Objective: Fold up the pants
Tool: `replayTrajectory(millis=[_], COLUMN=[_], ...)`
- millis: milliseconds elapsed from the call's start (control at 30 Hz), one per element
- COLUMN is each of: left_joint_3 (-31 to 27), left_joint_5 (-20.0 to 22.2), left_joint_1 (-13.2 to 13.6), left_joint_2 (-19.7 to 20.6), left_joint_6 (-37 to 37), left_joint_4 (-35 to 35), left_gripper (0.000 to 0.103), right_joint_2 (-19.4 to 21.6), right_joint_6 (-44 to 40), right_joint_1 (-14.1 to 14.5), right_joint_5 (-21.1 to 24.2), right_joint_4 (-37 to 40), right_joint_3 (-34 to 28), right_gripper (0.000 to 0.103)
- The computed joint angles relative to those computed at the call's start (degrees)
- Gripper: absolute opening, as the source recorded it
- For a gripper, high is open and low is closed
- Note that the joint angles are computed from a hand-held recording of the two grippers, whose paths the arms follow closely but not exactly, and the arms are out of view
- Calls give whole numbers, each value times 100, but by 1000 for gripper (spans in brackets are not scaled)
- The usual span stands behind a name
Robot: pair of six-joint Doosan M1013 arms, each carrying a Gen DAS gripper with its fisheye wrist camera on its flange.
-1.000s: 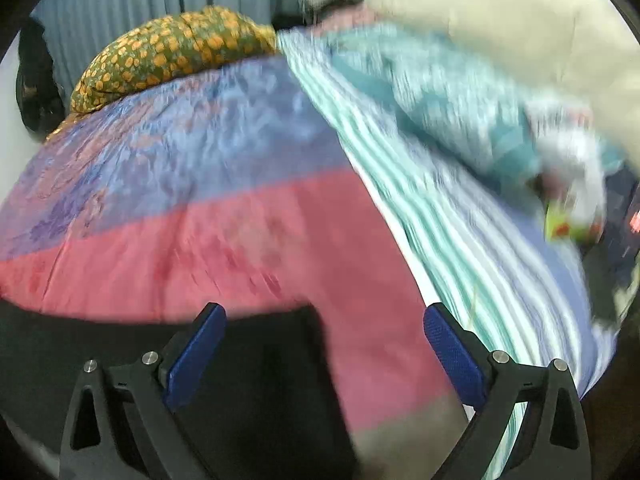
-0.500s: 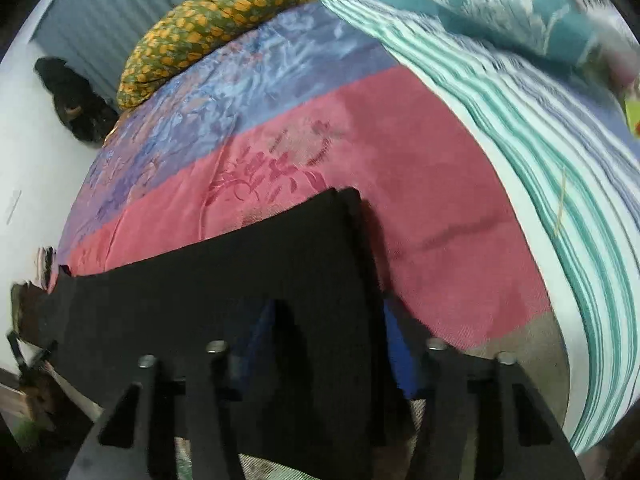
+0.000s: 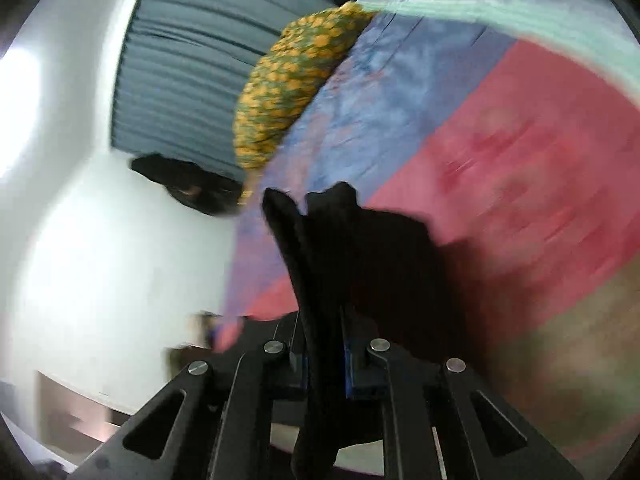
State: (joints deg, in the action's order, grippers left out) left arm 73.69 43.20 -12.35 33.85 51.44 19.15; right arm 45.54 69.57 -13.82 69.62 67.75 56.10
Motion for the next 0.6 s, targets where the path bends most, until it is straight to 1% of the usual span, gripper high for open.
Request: replayTrajectory(millis=[67, 167, 267, 333, 367, 400, 433, 467, 500, 600], left_joint_3=[75, 191, 284, 326, 339, 350, 354, 376, 415, 528], left_joint_5=[-119, -266, -381, -432, -445, -444, -436, -450, -496, -629], left_joint_1=[33, 90, 139, 163, 169, 172, 175, 185, 205, 278], left_joint_2=[-53, -130, -193, -220, -228, -239, -247, -271, -308, -416], left_joint_6=[-6, 38, 155, 263, 330, 371, 433, 498, 576, 771], left_joint_4=[-91, -229, -392, -506, -556, -580, -617, -688, -816, -1266], left_gripper=[95, 95, 95, 95, 95, 95, 95, 95, 95, 95], right_joint_2=[-97, -183, -262, -315, -341, -371, -410, -455, -539, -999], right_joint_6=[-42, -160, -266, -414, -465, -391, -348, -416, -610, -1581], right_joint_1=[241, 636, 1209, 1519, 1693, 1907, 2083, 2206, 2283, 2322], right_joint_5=[-75, -258, -631, -860, -976, -1114, -1215, -1237, -1303, -1819], right_joint_4=[485, 759, 467, 166, -83, -608, -1088, -1377, -1521, -1644], right_joint_3=[282, 514, 641, 710, 729, 716, 722, 763, 873, 1480], right_gripper=[12, 12, 12, 14, 18, 26, 48, 58, 65, 67])
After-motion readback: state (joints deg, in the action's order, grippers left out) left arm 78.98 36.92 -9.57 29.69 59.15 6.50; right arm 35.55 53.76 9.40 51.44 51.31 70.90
